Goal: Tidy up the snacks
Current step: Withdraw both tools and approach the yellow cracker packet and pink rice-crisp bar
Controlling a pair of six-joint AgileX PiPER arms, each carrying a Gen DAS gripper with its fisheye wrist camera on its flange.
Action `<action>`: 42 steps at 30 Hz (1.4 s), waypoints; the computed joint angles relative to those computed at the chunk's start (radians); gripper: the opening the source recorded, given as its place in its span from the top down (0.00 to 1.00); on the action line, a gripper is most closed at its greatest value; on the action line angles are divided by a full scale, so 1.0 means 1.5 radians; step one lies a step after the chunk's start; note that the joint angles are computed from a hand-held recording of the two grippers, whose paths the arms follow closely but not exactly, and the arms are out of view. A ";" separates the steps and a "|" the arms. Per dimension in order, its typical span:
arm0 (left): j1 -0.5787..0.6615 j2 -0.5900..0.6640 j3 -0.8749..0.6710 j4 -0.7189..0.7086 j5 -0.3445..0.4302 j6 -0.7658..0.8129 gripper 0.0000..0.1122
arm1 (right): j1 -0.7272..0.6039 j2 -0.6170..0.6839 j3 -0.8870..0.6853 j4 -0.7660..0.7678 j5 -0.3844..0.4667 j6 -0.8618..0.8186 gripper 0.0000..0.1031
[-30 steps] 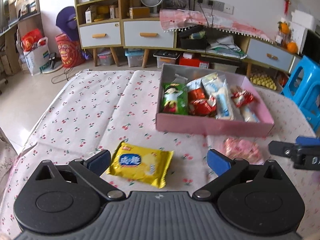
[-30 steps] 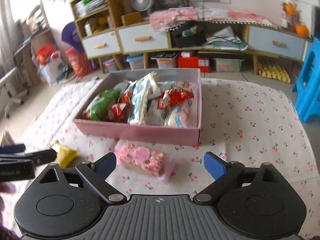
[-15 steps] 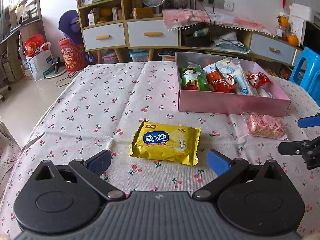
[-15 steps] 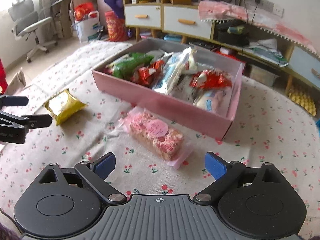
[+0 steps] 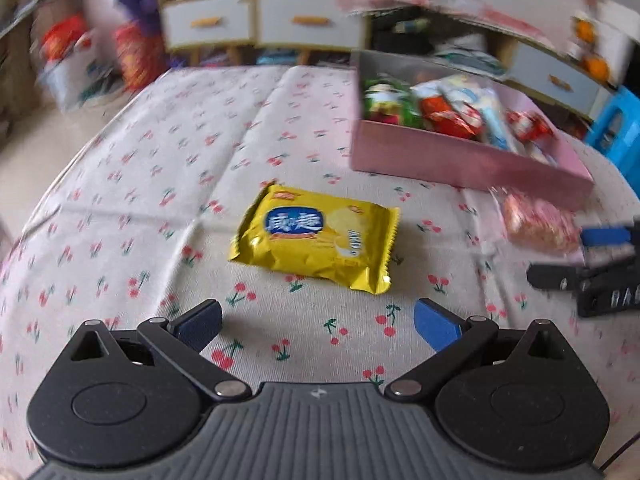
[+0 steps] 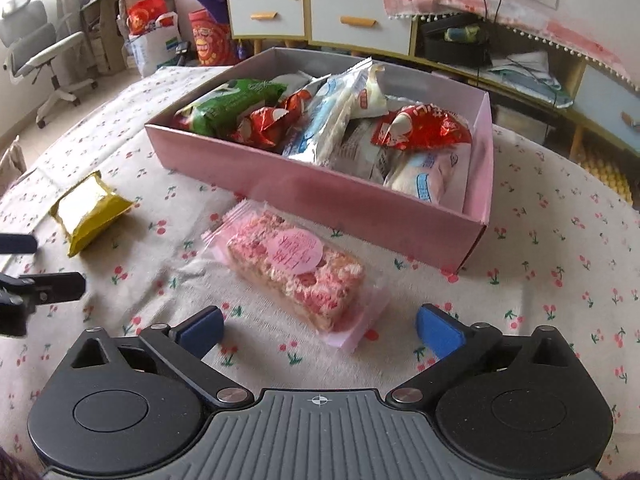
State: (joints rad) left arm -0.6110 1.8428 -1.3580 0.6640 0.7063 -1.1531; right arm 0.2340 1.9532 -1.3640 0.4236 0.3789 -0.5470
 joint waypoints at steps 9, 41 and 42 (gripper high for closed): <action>-0.011 0.044 -0.105 0.041 0.070 -0.239 0.09 | 0.011 0.017 -0.018 -0.015 -0.024 0.036 0.00; 0.095 -0.153 0.187 -0.082 -0.170 0.088 0.20 | 0.047 -0.069 0.025 0.153 0.130 -0.153 0.00; 0.098 -0.149 0.180 -0.085 -0.176 0.086 0.18 | 0.053 -0.071 0.034 0.141 0.103 -0.136 0.00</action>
State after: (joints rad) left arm -0.4640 1.6196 -1.0875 0.5364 0.4422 -1.0238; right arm 0.3142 1.8466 -1.3123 0.6353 0.5334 -0.7511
